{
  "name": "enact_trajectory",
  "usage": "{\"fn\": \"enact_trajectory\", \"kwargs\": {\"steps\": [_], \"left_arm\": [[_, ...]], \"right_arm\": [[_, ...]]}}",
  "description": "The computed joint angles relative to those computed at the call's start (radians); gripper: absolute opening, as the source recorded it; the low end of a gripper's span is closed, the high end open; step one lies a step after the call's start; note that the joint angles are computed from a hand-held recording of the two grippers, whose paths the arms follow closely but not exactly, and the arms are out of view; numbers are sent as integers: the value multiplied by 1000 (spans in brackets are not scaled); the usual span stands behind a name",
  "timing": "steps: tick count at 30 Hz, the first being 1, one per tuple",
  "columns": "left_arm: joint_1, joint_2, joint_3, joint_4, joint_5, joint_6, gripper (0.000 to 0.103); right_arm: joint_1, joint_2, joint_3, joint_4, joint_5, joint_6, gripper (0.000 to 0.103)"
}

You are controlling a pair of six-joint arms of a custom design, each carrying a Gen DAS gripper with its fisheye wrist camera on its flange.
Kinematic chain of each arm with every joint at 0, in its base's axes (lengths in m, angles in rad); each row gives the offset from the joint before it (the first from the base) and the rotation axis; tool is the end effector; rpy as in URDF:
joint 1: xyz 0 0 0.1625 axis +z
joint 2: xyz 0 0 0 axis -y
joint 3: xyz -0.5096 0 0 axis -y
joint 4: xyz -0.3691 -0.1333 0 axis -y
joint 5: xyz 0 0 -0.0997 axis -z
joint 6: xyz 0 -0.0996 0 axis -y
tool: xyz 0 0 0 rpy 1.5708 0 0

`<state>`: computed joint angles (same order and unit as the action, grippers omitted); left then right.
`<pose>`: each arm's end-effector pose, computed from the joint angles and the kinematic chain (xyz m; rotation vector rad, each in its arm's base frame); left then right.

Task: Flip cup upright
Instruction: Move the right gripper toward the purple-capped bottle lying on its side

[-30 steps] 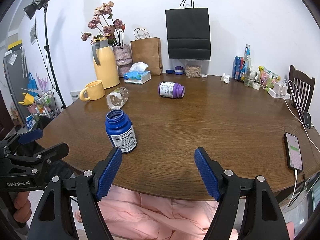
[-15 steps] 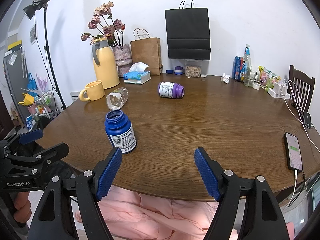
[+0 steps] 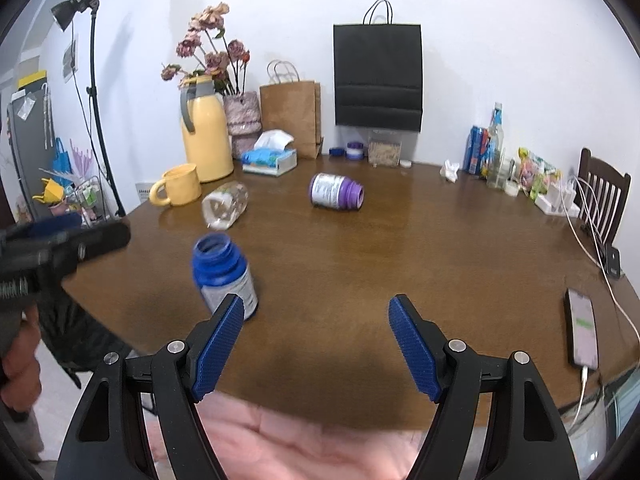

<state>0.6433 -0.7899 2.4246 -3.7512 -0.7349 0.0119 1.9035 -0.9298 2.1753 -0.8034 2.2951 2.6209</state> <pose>-0.2398 -0.4387 0.1508 0.8225 2.2813 -1.0764 0.2098 -0.4009 0.0992 0.4012 -2.0713 1.2200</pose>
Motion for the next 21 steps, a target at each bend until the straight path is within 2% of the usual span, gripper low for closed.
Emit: {"fn": "enact_trajectory", "kwargs": {"steps": [2,6,14,16,21], "left_arm": [[17,15,-77,21,-24,37,103],[63,40,-245,185,-98,32,103],[122,181,-534,332,-93,134,103],[142,213,-594,361,-98,129,103],[189,272,-698,433,-134,96,103]], "right_arm": [[-23,-18,-23,16,-25,-15,79],[-76,-41,-88,85,-92,-20,79],[-183,-29,-310,342,-189,47,79],[-206,-14,-371,413,-215,62,79],[-240,28,-470,504,-239,82,79]]}}
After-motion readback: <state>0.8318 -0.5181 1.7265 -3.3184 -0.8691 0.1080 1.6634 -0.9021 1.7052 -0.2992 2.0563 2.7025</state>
